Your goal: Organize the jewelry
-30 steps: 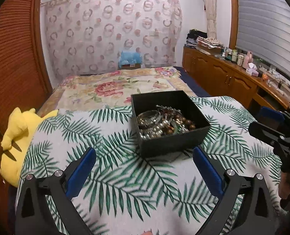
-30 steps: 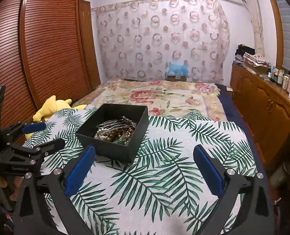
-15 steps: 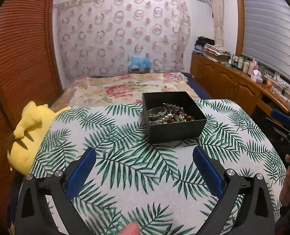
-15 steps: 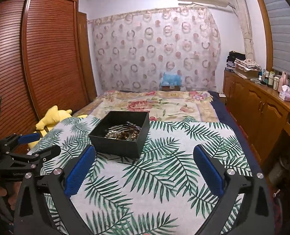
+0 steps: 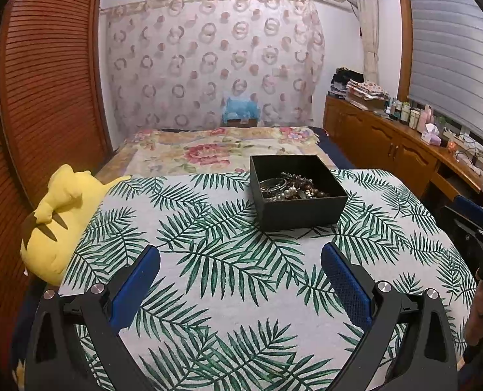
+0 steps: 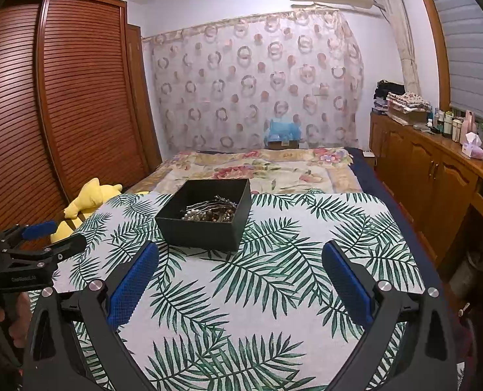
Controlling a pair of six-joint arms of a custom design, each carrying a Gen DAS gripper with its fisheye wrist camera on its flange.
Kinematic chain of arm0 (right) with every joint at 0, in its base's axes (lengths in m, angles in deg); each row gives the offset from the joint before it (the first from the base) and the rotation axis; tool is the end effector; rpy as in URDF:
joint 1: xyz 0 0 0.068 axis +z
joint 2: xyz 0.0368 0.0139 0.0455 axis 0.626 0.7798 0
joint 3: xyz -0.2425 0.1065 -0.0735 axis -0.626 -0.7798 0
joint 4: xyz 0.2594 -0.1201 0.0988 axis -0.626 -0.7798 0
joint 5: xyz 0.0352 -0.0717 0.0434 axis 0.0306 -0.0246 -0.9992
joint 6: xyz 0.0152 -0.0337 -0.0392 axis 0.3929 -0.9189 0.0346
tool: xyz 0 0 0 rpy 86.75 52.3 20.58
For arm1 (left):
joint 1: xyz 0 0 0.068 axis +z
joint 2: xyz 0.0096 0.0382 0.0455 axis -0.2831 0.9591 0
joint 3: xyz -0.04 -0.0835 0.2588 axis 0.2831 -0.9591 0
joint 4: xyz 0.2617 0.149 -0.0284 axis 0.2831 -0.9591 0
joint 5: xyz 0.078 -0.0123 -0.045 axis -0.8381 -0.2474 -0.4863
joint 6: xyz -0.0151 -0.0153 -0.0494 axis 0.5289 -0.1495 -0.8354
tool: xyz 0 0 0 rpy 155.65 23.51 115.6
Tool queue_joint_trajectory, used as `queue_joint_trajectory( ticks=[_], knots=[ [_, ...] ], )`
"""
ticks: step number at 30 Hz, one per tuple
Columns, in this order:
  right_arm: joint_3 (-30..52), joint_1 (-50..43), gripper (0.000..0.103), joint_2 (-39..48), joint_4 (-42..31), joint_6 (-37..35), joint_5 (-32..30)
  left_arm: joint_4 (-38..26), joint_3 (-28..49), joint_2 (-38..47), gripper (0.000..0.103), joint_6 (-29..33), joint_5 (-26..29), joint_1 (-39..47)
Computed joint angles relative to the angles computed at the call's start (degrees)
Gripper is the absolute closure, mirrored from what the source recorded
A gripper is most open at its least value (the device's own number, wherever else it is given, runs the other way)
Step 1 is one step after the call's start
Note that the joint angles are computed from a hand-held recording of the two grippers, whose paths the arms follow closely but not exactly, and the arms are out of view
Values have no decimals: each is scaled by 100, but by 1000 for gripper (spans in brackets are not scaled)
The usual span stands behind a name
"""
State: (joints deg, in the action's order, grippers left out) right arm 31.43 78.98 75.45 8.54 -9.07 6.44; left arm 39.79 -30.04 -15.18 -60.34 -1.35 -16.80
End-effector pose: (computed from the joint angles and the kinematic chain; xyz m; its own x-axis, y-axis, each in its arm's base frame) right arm 0.1957 0.1390 0.1643 -0.4497 0.1184 -0.8853 0.0424 0.9929 0.1112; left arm 0.2560 -0.0111 0.1808 -0.5342 0.1855 -0.8248 0.3320 0.9433 -0.0029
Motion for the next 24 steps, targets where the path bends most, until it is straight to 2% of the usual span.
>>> queue_joint_trajectory(
  ticks=[24],
  knots=[
    [21,22,2,101,55,-28,-3,147,-102,-19,7,-50,-78,-55]
  ],
)
